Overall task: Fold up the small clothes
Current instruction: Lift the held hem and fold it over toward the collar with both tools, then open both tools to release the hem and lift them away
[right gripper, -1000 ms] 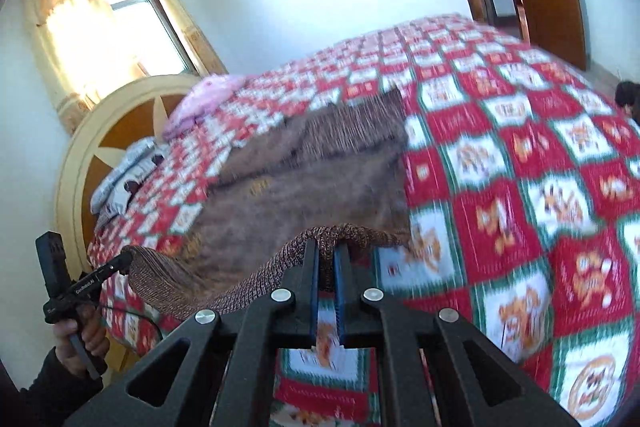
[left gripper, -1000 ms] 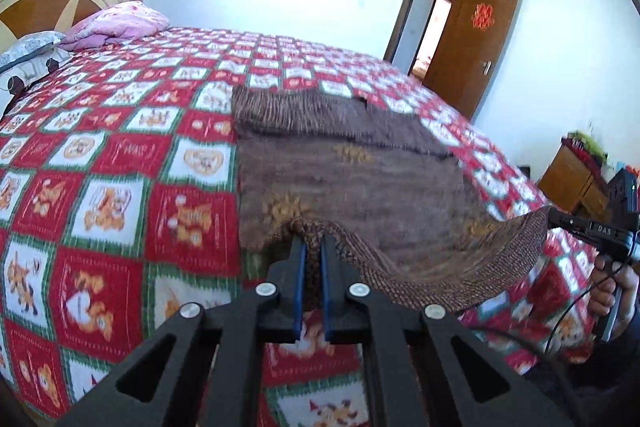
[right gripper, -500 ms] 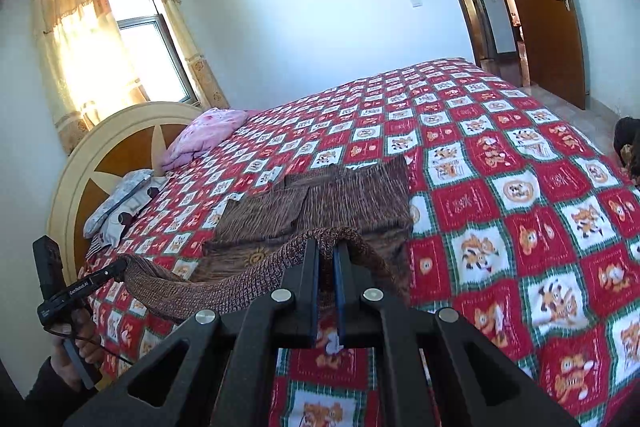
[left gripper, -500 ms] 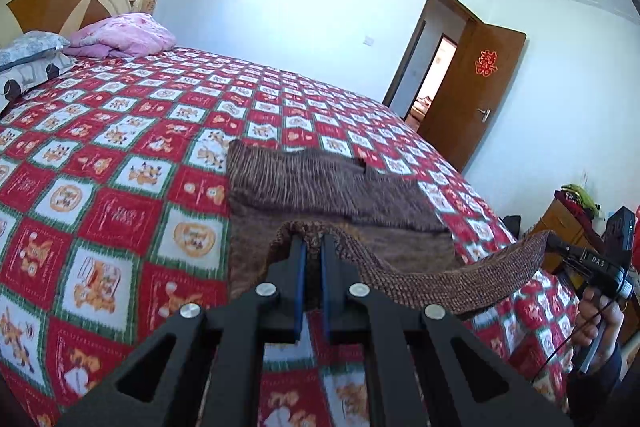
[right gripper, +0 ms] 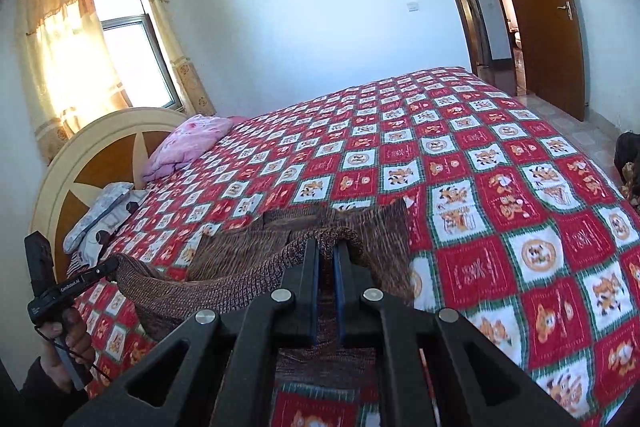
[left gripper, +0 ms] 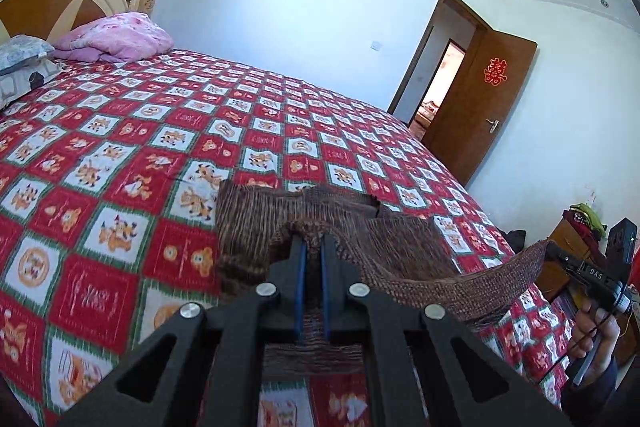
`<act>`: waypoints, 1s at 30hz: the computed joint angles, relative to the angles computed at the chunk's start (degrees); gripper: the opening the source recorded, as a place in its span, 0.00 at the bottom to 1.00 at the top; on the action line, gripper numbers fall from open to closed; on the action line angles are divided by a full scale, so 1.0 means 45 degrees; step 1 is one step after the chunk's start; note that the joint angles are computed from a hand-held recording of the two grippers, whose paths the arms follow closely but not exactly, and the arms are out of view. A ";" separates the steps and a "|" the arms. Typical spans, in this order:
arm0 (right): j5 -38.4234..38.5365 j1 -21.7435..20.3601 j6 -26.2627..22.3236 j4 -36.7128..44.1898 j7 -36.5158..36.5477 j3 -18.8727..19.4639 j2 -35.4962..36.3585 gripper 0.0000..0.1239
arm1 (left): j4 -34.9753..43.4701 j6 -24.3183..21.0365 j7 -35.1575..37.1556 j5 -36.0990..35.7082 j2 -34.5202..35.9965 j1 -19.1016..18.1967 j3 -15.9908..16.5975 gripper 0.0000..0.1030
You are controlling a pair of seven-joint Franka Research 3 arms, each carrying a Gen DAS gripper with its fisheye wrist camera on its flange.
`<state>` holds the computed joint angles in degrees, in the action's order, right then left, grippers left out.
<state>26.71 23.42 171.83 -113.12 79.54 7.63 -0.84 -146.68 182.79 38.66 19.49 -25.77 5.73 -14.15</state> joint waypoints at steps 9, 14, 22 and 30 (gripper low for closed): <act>-0.2439 -0.0031 -0.1952 0.4667 0.2285 -0.0613 0.3723 0.04 | 0.2282 -0.0464 0.0715 -0.0066 0.2637 -0.0294 0.1010 0.07; -0.3595 0.0149 -0.3603 0.7556 0.3653 -0.1160 0.6117 0.04 | 0.3715 -0.0966 0.1382 -0.0362 0.4458 -0.0681 0.1610 0.07; -0.4552 0.0174 -0.6831 1.3499 0.5005 -0.1676 1.0558 0.06 | 0.5344 -0.1755 0.2444 -0.1412 0.6723 -0.1134 0.2106 0.08; -0.5575 0.0606 -0.5702 1.0832 0.4641 -0.1726 0.8671 0.34 | 0.4985 -0.2956 -0.3687 0.5840 0.5437 -0.1159 0.2566 0.38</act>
<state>1.62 26.14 146.17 -64.38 100.43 -0.14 38.18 -124.24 169.48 22.07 45.77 -1.30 0.51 -2.60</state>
